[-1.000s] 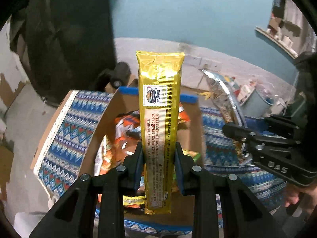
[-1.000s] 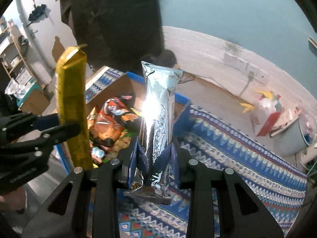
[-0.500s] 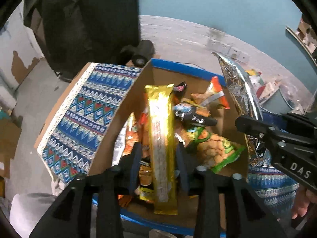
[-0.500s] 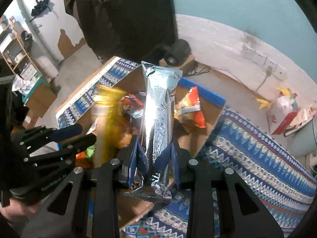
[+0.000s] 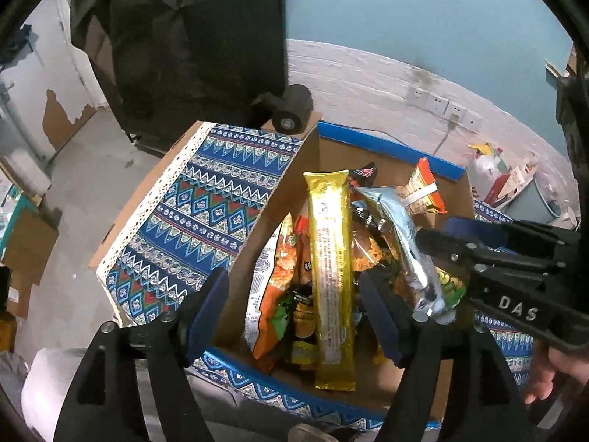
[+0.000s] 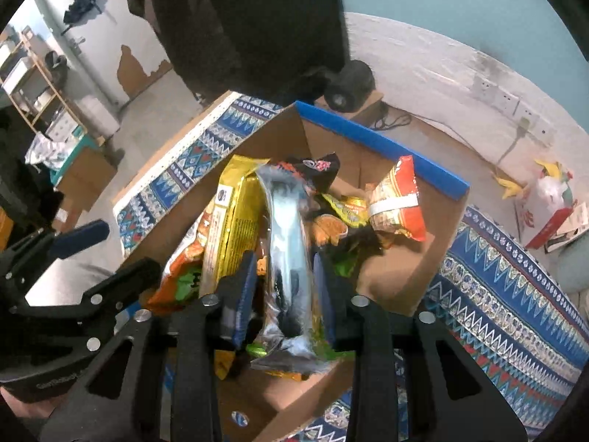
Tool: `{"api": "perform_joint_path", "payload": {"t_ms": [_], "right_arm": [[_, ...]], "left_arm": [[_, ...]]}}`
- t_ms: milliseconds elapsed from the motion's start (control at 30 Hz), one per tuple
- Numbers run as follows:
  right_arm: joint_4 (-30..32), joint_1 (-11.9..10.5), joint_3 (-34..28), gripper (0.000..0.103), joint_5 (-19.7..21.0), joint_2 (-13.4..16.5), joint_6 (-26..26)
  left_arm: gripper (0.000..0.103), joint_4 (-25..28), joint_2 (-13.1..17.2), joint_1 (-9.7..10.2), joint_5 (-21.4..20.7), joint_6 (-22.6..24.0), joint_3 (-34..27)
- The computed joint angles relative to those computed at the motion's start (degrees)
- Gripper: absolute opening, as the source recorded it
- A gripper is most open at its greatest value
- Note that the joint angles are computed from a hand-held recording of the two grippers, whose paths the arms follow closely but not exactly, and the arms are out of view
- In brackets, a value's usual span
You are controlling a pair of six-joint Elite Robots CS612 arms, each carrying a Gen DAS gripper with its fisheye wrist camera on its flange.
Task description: Organize snacks
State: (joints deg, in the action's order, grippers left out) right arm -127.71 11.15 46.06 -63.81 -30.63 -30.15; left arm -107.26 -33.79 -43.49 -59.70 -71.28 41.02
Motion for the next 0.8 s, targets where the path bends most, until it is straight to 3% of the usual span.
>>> {"api": "perform_joint_path", "payload": {"t_ms": [133, 300, 500, 800], "right_arm": [[-2.1, -0.5, 1.4, 0.048, 0.6, -1.0, 1.2], [-7.3, -1.5, 5.2, 0.069, 1.3, -3.4, 2.9], [-13.3, -2.6, 9.3, 0.079, 1.1, -5.8, 3.4], [-19.2, -4.3, 14.5, 0.081, 2.5, -8.8, 3.9]], "left_arm": [[0.081, -0.8, -0.5, -0.34, 0.3, -0.5, 0.5], [0.082, -0.4, -0.4, -0.85, 1.8, 0.3, -0.5], [0.088, 0.8, 0.4, -1.53, 3.8, 1.5, -3.1], [0.094, 0.9, 1.1, -2.38, 5.4, 4.5, -5.3]]}}
